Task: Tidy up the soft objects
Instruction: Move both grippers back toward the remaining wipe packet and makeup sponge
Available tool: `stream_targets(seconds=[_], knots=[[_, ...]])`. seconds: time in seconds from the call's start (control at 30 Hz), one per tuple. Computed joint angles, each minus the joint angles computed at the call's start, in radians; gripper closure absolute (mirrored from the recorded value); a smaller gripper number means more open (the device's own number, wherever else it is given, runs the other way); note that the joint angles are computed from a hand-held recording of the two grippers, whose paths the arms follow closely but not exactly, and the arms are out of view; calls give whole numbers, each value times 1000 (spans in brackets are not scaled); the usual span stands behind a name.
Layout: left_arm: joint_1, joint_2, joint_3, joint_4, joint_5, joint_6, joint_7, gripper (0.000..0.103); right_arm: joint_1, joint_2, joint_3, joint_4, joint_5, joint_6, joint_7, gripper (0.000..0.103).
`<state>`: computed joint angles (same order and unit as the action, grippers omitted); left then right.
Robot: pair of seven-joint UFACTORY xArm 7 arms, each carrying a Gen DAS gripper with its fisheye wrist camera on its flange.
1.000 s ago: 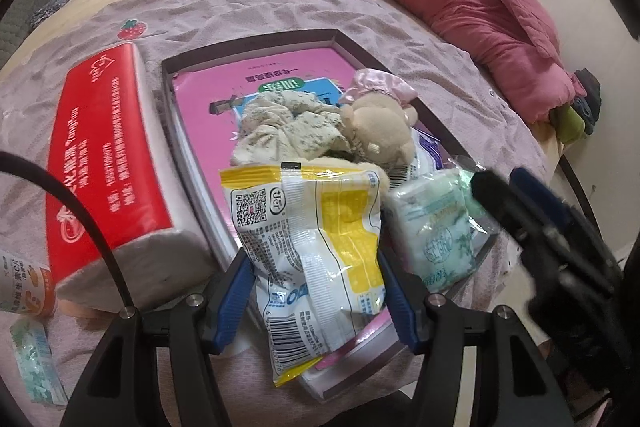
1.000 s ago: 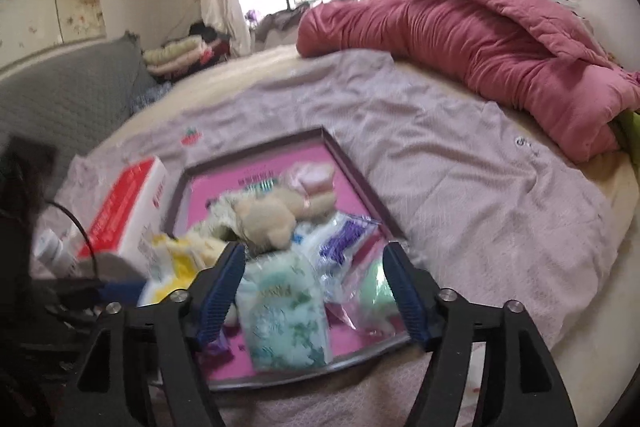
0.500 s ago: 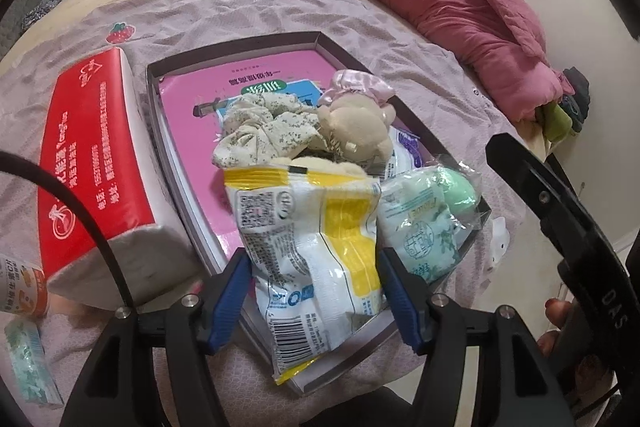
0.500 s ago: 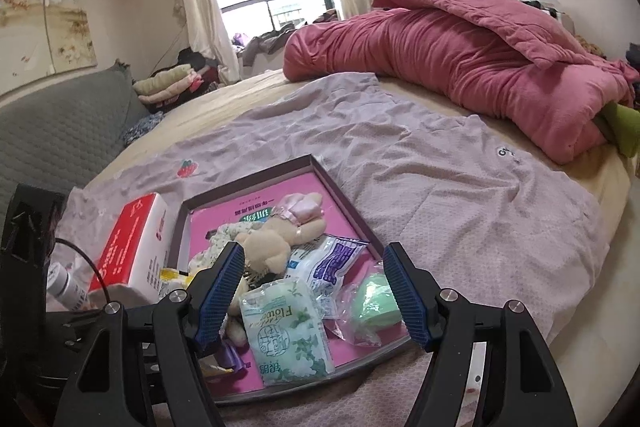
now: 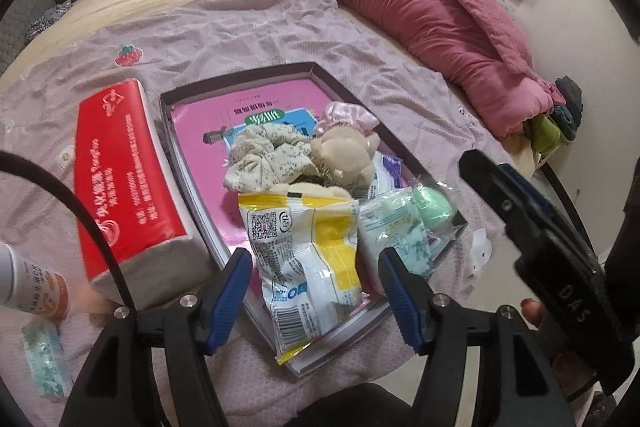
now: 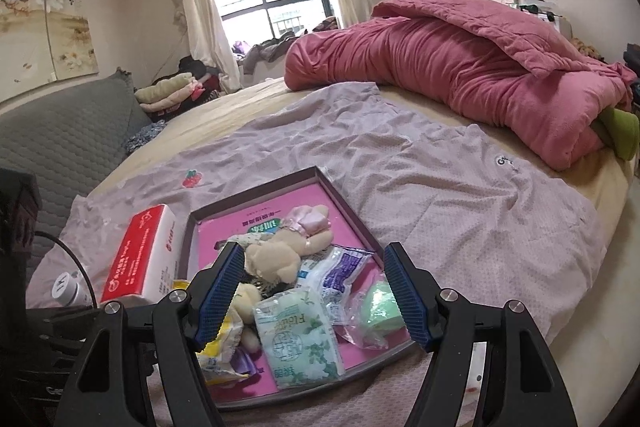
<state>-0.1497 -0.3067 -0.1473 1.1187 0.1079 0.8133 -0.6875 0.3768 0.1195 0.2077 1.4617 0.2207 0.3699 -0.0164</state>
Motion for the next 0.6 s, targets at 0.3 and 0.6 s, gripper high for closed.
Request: stream_targets(seconds=[0.3,0.6], knots=[[22,-104,-11,-26,30,42,-38,38,23,-18,11,12,-20,5,3,29],[65,-274,-5,-96,27,113,-50,37,68,-39,37,30,-9,24,-43,29]])
